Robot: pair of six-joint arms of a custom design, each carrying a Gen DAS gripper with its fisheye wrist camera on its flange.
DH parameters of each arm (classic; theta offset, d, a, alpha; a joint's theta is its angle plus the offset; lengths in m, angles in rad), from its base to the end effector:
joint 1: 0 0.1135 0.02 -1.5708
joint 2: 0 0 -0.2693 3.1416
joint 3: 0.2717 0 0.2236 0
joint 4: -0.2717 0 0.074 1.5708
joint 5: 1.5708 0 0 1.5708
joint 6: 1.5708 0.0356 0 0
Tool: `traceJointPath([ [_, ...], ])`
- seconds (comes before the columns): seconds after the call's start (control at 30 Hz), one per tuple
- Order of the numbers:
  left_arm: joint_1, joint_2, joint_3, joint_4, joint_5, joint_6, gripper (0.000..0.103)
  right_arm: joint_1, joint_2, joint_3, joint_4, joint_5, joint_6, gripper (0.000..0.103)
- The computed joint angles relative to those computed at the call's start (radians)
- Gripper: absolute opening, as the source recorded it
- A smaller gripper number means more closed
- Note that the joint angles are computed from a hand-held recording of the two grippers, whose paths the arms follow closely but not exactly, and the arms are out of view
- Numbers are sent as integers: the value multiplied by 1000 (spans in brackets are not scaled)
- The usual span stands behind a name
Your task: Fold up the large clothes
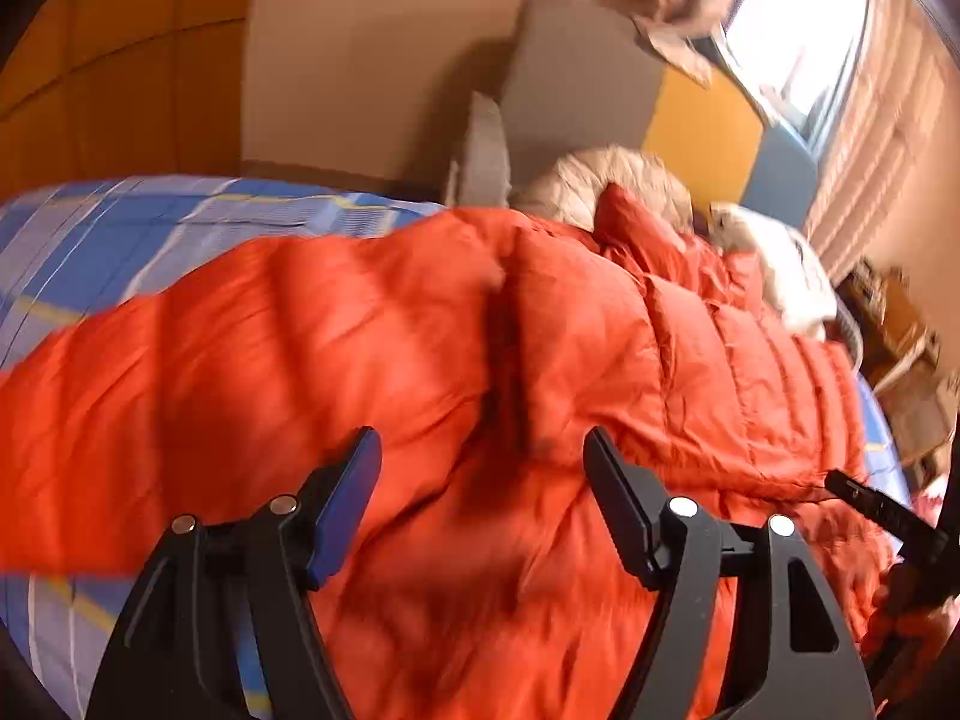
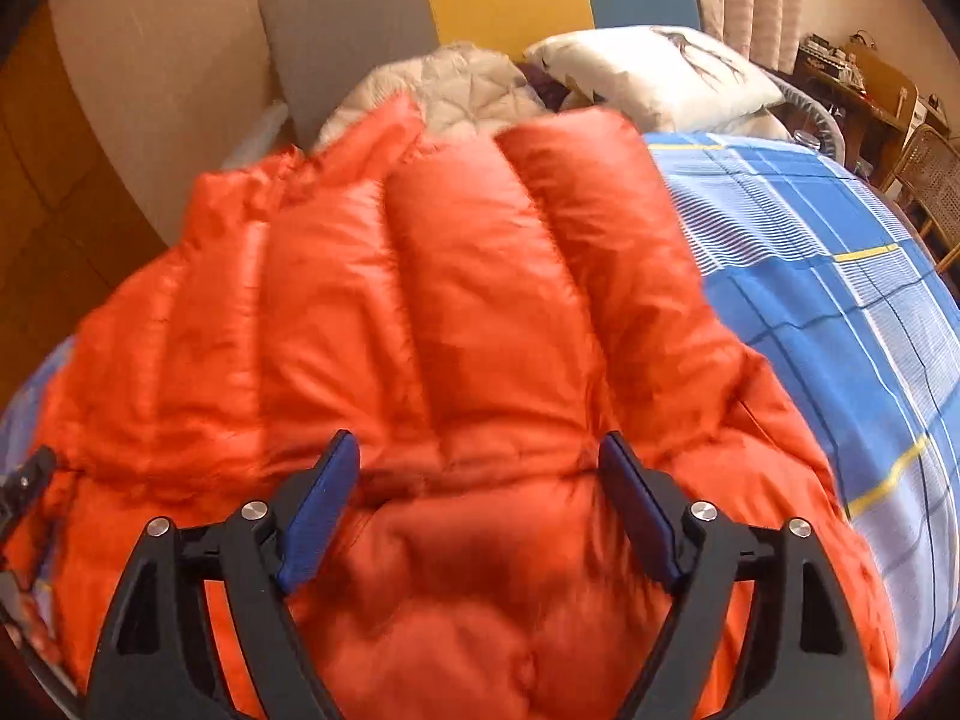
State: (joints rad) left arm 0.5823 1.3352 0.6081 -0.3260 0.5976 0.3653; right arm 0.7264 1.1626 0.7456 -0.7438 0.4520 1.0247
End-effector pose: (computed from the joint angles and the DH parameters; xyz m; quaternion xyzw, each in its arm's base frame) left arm 0.1857 0.0983 0.1871 -0.0251 0.9266 -0.1416 0.3475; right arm 0.1424 0.1057 0.2311 0.1869 0.9368 0.0118 0.2956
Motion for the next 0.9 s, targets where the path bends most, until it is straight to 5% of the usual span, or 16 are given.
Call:
traceJointPath([
  [0.23, 495, 132, 76, -213, 126, 355, 69, 330, 12, 36, -140, 78, 279, 84],
  [0.47, 761, 390, 261, -225, 104, 486, 71, 561, 150, 121, -292, 138, 463, 84],
  [0.67, 889, 578, 493, -331, 131, 653, 72, 619, 171, 128, -354, 136, 425, 84],
  [0.9, 902, 752, 737, -411, 99, 584, 79, 663, 202, 80, -317, 128, 409, 87],
])
